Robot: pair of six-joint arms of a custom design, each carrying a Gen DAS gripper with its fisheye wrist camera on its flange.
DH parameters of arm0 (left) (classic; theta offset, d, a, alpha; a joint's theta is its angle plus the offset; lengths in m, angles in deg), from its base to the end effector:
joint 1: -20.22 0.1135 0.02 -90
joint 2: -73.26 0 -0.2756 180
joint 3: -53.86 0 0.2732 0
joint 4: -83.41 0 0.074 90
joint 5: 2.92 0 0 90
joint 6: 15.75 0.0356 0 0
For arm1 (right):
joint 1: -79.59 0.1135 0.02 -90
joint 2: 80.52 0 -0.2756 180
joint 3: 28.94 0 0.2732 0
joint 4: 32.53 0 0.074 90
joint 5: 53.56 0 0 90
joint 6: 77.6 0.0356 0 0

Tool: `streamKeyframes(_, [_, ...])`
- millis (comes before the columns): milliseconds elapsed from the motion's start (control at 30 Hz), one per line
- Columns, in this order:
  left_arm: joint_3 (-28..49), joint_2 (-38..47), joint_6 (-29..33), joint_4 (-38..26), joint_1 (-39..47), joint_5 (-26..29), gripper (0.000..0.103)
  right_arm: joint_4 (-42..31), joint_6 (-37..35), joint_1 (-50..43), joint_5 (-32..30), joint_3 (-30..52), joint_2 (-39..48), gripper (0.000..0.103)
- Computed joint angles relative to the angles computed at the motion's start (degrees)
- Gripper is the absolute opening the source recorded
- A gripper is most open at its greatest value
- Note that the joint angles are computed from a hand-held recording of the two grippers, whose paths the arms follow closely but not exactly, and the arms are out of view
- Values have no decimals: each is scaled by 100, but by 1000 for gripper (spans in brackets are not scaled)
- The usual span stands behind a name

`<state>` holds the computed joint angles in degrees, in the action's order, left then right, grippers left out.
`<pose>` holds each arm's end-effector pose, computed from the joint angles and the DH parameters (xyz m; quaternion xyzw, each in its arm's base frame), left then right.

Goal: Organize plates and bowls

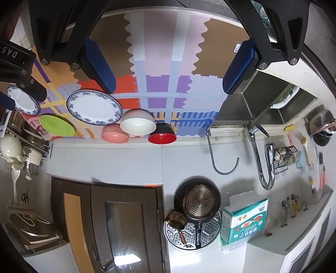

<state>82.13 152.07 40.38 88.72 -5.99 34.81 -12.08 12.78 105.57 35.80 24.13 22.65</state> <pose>0.1987 -0.0664 0.1049 -0.2228 0.8170 0.1814 0.4999 0.3174 0.1551 0.1180 -0.1943 0.8424 0.1193 0.4883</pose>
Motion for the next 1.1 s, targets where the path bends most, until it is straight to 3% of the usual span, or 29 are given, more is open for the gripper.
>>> streamKeyframes(167, [236, 337, -95, 19, -159, -257, 103, 66, -39, -20, 33, -108, -109, 102])
streamKeyframes(267, [108, -91, -130, -126, -227, -289, 103, -40, -63, -32, 32, 7, -53, 102])
streamKeyframes(467, [66, -176, -18, 10, -256, -383, 103, 109, -87, -140, -77, -89, -96, 102])
streamKeyframes(1100, [32, 44, 226, 466, -117, -187, 103, 242, -139, -124, 45, -202, -181, 102])
